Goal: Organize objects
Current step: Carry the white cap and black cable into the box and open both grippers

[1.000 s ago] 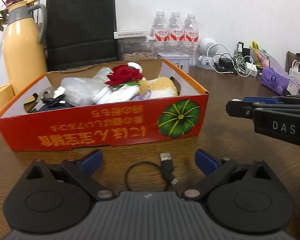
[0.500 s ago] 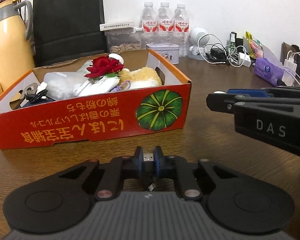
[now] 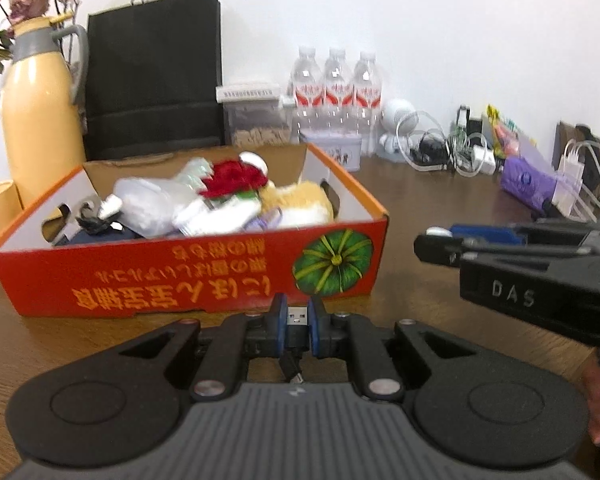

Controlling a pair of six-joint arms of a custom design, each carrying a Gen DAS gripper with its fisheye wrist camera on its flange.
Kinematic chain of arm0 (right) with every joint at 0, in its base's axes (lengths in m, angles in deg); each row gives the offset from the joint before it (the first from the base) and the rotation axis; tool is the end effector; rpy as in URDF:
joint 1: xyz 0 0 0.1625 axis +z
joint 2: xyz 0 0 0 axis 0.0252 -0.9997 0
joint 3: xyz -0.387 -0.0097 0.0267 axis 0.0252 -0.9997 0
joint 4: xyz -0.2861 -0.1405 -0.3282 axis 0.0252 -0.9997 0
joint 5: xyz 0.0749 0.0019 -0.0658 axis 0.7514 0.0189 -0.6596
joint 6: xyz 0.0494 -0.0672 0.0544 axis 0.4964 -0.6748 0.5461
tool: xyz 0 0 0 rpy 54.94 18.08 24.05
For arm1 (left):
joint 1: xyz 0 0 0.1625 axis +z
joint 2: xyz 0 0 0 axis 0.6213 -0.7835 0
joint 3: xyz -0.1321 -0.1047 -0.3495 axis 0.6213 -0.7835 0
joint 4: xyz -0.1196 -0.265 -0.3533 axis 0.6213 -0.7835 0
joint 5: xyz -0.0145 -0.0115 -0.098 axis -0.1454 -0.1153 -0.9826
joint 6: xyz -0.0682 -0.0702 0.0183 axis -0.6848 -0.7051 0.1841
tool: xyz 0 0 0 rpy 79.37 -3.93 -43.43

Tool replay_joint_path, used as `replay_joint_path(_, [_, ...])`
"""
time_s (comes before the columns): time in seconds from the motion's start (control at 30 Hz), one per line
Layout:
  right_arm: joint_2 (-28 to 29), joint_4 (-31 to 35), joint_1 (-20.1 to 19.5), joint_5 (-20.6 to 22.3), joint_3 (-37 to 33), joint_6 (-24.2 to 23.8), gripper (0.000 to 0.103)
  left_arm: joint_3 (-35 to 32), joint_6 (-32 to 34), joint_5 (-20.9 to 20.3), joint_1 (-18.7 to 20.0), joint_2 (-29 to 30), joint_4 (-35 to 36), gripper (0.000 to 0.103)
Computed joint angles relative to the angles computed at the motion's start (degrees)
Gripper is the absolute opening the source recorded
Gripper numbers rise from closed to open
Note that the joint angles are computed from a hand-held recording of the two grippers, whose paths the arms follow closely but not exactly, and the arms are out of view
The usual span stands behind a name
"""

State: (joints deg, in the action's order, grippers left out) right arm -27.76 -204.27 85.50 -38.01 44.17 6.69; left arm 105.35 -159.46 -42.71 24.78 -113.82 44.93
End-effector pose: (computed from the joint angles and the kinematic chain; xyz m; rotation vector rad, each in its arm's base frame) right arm 0.1074 -0.6620 -0.0197 1.1502 -2.3311 1.1057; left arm -0.0716 -0.6064 0.0288 0.3605 2.0358 -1.2528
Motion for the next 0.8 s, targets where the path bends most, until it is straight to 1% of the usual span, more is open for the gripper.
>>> replay_joint_path(0.23, [0.59, -2.97, 0.18, 1.44, 0.6, -1.21, 0.028, 7.17, 3.38, 2.35, -0.81, -6.71, -7.9, 0.012])
replay_joint_path(0.37, [1.12, -5.49, 0.87, 3.0, 1.31, -2.22, 0.028, 9.54, 5.21, 3.35, -0.74, -9.65, -10.7, 0.012])
replay_joint_path(0.53, [2.39, -7.11, 2.93, 4.96, 0.79, -0.79, 0.028, 10.34, 6.72, 4.29, 0.01, -12.6, -11.86, 0.012])
replay_joint_path(0.7, [4.72, -6.45, 5.78, 4.16, -2.63, 0.4, 0.028, 9.96, 10.07, 6.39, 1.31, -14.75, -14.09, 0.012])
replay_joint_path(0.8, [6.78, -5.43, 7.43, 3.4, -6.04, 1.78, 0.028, 8.16, 9.77, 8.24, 2.63, -14.99, -13.88, 0.012])
